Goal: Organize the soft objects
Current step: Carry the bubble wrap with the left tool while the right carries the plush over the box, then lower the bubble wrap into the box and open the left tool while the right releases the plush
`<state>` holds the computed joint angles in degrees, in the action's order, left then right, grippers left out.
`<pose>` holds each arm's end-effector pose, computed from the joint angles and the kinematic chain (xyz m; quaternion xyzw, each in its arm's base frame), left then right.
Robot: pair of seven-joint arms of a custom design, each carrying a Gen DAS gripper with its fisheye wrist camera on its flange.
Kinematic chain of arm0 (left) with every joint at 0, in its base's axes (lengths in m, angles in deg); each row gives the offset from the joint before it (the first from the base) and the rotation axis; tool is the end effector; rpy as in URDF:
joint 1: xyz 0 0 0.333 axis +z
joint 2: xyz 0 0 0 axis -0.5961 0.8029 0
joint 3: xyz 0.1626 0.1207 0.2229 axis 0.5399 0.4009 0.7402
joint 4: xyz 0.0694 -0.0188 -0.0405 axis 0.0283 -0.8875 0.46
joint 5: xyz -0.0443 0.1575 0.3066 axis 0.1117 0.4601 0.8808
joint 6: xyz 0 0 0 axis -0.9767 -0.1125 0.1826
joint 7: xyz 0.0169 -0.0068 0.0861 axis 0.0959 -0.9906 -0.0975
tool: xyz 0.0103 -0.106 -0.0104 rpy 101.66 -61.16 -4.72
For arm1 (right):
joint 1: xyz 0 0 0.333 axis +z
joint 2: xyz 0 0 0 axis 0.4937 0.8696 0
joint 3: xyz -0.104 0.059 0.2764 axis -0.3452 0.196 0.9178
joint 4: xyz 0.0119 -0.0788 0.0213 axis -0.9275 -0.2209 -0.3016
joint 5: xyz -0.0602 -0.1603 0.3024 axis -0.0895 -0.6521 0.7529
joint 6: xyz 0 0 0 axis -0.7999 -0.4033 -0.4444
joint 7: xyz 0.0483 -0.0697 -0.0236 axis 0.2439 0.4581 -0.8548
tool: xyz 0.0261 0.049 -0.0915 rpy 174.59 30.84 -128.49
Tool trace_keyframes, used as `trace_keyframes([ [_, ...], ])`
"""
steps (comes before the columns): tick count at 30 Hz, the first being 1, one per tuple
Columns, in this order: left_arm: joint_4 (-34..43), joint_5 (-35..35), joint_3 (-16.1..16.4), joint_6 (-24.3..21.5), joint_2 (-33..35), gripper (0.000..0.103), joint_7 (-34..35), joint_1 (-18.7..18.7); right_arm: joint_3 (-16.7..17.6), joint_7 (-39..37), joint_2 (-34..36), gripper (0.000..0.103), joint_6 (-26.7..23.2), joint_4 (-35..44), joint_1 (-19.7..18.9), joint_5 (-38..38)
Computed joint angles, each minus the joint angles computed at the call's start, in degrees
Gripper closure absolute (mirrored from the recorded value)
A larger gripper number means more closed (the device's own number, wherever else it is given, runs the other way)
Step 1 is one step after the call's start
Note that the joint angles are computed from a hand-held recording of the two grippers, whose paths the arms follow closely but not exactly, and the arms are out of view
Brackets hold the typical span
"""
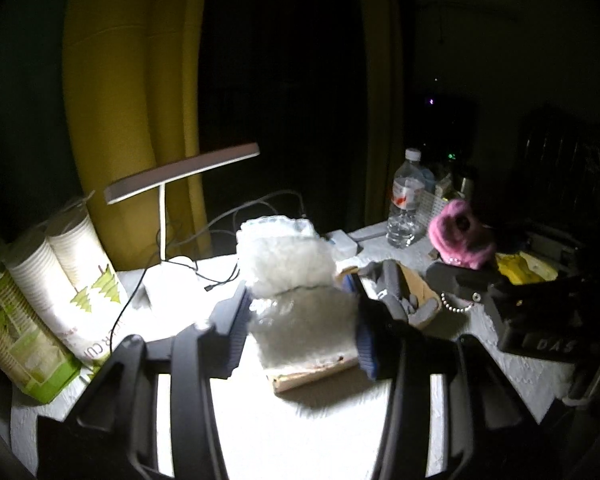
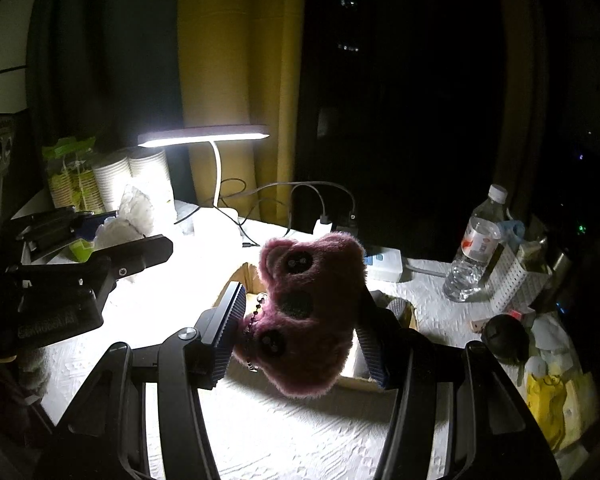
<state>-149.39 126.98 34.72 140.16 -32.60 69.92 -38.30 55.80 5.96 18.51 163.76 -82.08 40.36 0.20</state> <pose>0.5228 -0.1747 0.4595 -0.4724 0.7189 -0.4366 0.2635 0.4868 0.1271 0.4746 -0.7389 0.5347 -0.2479 0.3266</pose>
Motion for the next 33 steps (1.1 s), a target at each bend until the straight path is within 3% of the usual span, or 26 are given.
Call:
trace_keyframes([
  [6, 4.1, 2.65, -3.34, -1.68, 3.21, 0.057, -2.11, 2.89, -1.66, -2.96, 3.49, 0.047, -0.37, 3.42, 1.46, 2.75],
  [11, 8.15, 4.94, -10.49, -4.66, 7.17, 0.057, -3.2, 8.95, -2.96, -5.53, 6.38, 0.047, -1.1, 6.11, 2.47, 5.35],
  [16, 11.38, 2.44, -15.87, -7.8, 11.45, 0.057, 0.68, 12.5, -3.89, -8.06, 9.55, 0.047, -2.3, 8.99, 2.84, 7.98],
  [22, 15.22, -2.16, -19.02, -11.18, 16.45, 0.057, 6.56, 13.46, -4.12, -11.38, 13.46, 0.047, -3.75, 12.46, 2.56, 11.49],
  [33, 22.37, -10.87, -20.26, -17.32, 24.66, 0.057, 16.39, 11.66, -3.93, -15.17, 21.3, 0.047, -7.01, 19.34, 1.58, 15.34],
])
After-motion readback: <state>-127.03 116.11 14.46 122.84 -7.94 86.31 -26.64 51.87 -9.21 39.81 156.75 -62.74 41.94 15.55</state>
